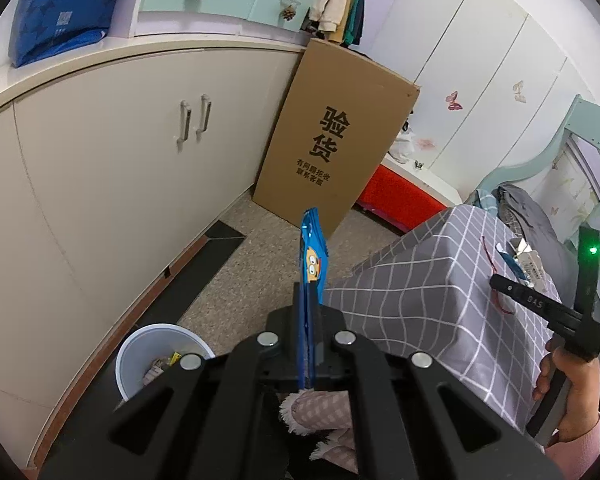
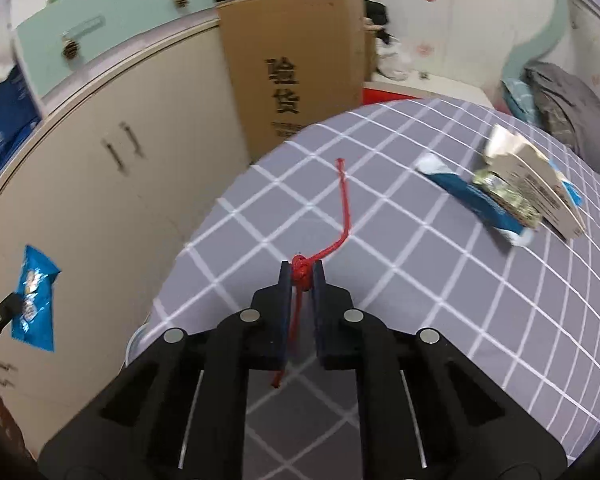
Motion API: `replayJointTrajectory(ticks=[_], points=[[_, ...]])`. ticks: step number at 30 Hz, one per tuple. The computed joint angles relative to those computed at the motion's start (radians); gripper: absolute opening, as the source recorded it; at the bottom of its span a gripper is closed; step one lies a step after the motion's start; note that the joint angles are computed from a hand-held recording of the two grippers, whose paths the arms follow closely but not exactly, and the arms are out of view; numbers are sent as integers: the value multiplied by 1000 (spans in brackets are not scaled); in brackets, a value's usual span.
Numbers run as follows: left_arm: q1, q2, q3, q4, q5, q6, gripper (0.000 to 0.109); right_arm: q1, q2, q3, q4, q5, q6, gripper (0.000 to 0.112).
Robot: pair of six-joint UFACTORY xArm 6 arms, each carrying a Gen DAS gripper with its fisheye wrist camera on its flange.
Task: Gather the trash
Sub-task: 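Carry the wrapper and string over the bin and open both tools to drop them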
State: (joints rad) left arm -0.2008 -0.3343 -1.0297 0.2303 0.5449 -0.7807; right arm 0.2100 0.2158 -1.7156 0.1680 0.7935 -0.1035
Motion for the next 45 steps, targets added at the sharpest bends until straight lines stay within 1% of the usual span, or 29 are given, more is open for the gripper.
replayJointTrajectory(ticks=[3, 5, 9, 13, 20, 24, 26, 28, 29, 30, 31, 32, 33, 36, 39, 45], points=[[14, -13, 24, -13, 1, 4, 1, 23, -23, 29, 44, -27, -42, 9], [24, -21, 41, -21, 2, 8, 1, 56, -43, 49, 94, -31, -93, 9], [45, -41, 76, -47, 2, 26, 1, 142, -76, 88, 157, -44, -163, 9], [70, -63, 115, -71, 7, 47, 1, 222, -63, 80, 205, -22, -208, 9], [132, -78, 179, -143, 33, 117, 1, 339, 35, 34, 209, 24, -191, 9], [176, -65, 207, -186, 45, 154, 1, 375, 105, 4, 209, 41, -157, 9], [196, -52, 215, -207, 45, 174, 2, 382, 132, -11, 205, 47, -141, 9], [214, -25, 209, -232, 64, 206, 3, 386, 154, -19, 209, 60, -128, 9], [219, -16, 206, -238, 72, 210, 7, 390, 163, -22, 205, 64, -122, 9], [228, -3, 204, -251, 83, 215, 23, 394, 161, -9, 203, 58, -120, 9], [234, 3, 205, -253, 86, 206, 36, 397, 167, -9, 199, 59, -114, 9], [238, 4, 210, -221, 91, 168, 52, 401, 170, -8, 200, 60, -111, 9], [243, -5, 225, -180, 90, 121, 58, 402, 177, -12, 203, 67, -110, 9], [259, -16, 249, -203, 84, 134, 60, 411, 184, -6, 200, 64, -110, 9], [262, -14, 249, -173, 91, 117, 61, 416, 191, -8, 201, 66, -106, 9], [272, -30, 268, -158, 91, 111, 63, 421, 198, -17, 208, 75, -109, 9]])
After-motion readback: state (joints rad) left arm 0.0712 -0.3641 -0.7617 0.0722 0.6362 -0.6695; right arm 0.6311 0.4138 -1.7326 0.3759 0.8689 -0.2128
